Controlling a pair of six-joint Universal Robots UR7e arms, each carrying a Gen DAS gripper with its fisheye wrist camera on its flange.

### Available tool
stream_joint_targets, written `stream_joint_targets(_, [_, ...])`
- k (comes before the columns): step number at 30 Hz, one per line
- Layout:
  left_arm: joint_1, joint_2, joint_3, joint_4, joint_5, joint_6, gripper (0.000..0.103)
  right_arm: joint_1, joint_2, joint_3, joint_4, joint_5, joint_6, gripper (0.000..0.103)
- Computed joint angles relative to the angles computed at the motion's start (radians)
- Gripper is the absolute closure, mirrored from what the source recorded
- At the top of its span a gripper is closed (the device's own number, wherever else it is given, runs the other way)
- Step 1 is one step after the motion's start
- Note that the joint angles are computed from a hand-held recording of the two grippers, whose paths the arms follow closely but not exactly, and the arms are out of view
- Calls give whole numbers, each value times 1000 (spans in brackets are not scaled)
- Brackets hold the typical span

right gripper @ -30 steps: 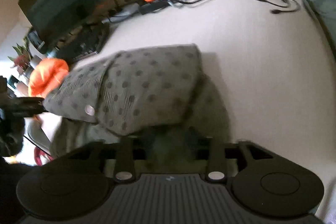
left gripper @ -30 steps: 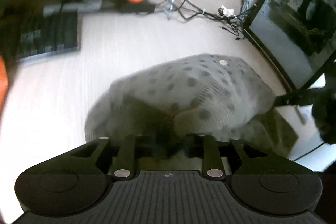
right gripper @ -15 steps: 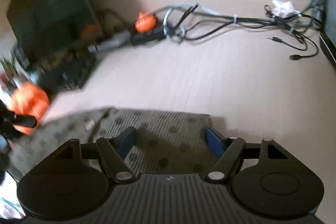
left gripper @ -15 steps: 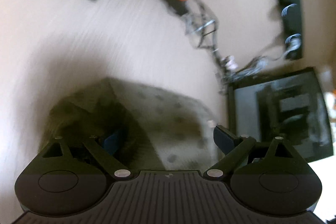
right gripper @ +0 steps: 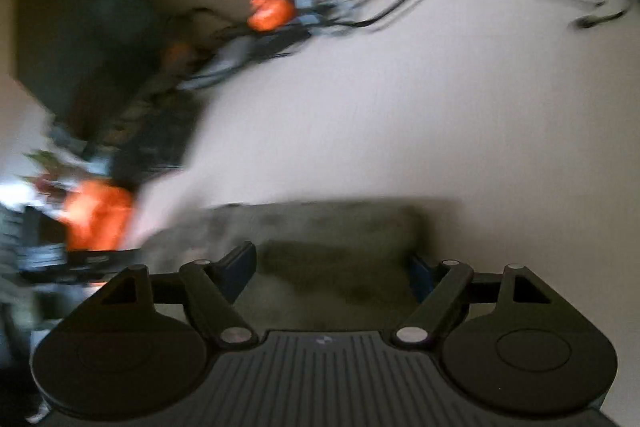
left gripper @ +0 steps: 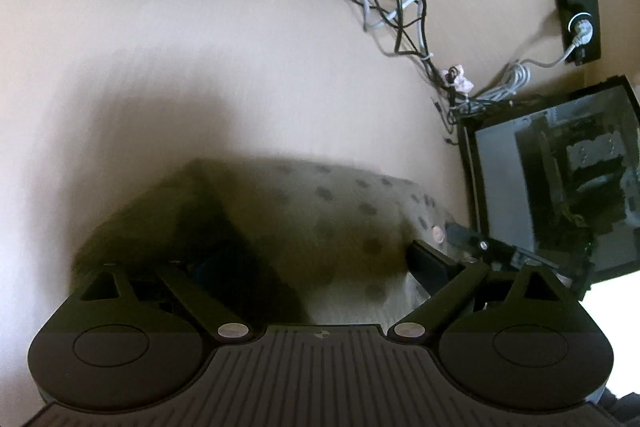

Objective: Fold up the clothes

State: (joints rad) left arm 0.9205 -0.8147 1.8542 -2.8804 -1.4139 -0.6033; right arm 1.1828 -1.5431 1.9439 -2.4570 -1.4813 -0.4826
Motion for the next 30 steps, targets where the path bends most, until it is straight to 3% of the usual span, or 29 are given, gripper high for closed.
stream_joint_targets(4, [4,-6,-17,42,-34,61,6,-31,-74,-15,197,81,-64,20])
stream_joint_targets(7, [28,10,-39,63,-93,77,6,-68,-69,-12,244,102,-12,18])
stream_joint_targets(11, [27,82,-183,161,-76,141,6,-43,-17,-10,64,117,59,17])
stream_joint_targets(14, [18,117,-274,150,-51,234,6,-8,5,-41,-35,119,33,17])
stream_joint_targets(19, [20,112,-316,197,-13,277,6,58,-4,-13,-175,-69,-84,17])
stream_joint_targets(23, [45,88,-257,175,-99,217,6,60,-44,45,-165,-119,-92,17])
stream_joint_targets(28, [55,97,-250,155,-154,168,6,39,-41,108,-245,-54,-23,17])
stream_joint_targets(30, [46,93,-259,142,-160,177,6,19,-73,117,-199,61,-33,17])
